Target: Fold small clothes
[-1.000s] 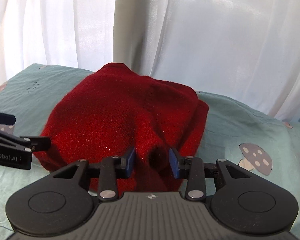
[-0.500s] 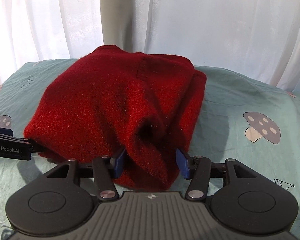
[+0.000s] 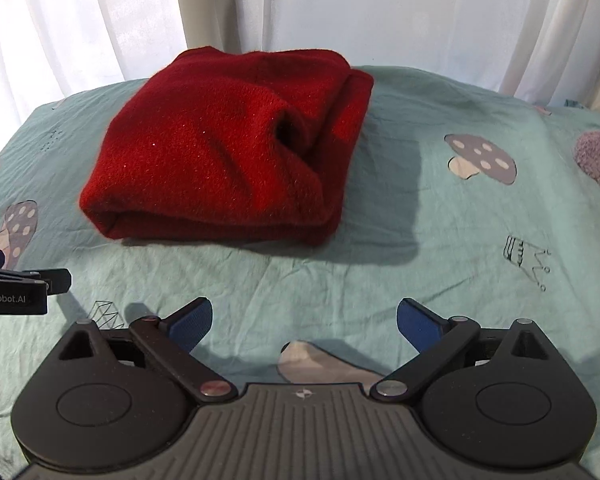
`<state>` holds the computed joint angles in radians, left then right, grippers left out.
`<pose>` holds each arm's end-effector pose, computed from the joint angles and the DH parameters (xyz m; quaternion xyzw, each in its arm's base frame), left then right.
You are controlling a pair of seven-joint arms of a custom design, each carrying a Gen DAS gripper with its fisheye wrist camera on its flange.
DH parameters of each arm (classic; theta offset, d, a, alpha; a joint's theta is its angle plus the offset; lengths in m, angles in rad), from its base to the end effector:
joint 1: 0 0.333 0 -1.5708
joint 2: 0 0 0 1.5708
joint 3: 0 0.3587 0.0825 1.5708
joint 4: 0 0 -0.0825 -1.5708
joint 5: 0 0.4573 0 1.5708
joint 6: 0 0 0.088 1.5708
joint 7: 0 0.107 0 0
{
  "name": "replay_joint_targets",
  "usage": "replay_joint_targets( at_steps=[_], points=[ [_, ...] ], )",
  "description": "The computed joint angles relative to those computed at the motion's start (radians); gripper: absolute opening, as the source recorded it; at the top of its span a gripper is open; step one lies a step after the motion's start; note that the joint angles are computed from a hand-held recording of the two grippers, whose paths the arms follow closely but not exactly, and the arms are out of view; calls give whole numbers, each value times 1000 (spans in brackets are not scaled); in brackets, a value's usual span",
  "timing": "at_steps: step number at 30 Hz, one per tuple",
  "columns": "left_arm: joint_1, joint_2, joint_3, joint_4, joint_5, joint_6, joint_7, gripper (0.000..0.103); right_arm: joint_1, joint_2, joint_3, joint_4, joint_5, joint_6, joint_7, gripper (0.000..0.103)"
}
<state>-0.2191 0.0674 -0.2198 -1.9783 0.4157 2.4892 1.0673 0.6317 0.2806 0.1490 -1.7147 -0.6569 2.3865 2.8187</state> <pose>0.6121 -0.2866 0.4914 -0.6079 0.7487 -0.1595 0.2110 0.5453 0.5177 0.4799 -0.6433 0.7007 -0.1951 0.2389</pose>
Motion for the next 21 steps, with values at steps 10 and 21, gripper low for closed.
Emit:
replay_joint_targets(
  at_steps=[10, 21],
  points=[
    [-25, -23, -14, -22, 13, -60, -22, 103, 51, 28, 2, 78, -54, -109, 41, 99],
    [-29, -25, -13, -24, 8, -54, -14, 103, 70, 60, 4, 140, -20, -194, -29, 99]
  ],
)
